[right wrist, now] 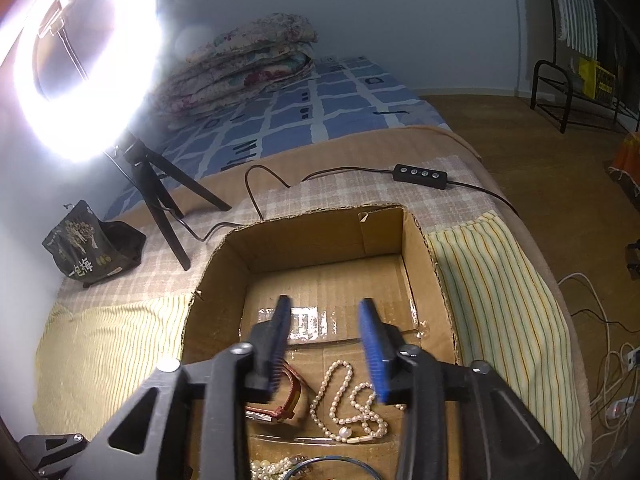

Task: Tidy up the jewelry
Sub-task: 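Open the left tool to drop the pearl bead into the box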

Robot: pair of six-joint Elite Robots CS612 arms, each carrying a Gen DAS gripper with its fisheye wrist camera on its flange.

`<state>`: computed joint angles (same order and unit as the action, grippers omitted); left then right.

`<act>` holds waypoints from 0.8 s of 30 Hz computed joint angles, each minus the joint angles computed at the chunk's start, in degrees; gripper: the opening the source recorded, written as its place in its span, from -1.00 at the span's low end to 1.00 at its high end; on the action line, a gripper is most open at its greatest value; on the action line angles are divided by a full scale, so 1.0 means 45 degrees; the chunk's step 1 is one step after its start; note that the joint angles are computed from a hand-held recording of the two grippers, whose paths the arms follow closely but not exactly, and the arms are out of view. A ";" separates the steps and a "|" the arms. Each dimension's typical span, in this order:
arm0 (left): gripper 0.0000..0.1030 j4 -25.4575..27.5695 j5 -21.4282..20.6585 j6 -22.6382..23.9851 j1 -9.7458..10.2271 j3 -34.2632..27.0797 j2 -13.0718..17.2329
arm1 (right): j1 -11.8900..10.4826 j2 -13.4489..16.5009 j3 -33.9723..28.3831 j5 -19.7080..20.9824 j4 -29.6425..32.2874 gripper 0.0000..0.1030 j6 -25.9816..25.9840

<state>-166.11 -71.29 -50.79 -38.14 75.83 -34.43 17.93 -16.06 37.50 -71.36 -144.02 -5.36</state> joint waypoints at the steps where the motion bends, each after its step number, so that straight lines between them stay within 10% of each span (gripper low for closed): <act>1: -0.87 0.0020 -0.0007 0.0007 0.0001 -0.0002 -0.0002 | 0.0012 -0.0016 0.0041 -0.0078 -0.0058 0.08 -0.0014; 5: -0.83 0.0054 0.0005 0.0056 -0.0013 0.0047 -0.0050 | 0.0049 -0.0093 0.0163 -0.0288 -0.0168 0.29 -0.0092; 8: -0.40 -0.0075 0.0124 0.0121 -0.0044 0.0115 -0.0087 | 0.0064 -0.0150 0.0266 -0.0440 -0.0328 0.47 -0.0074; 24: -0.39 -0.0395 0.0895 0.0375 -0.0319 0.0998 -0.0699 | 0.0107 -0.1048 0.1598 -0.0721 -0.1509 0.62 0.0064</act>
<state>-167.88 -67.26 -49.10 -39.57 80.32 -37.58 18.41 -20.78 44.69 -74.61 -150.81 -5.08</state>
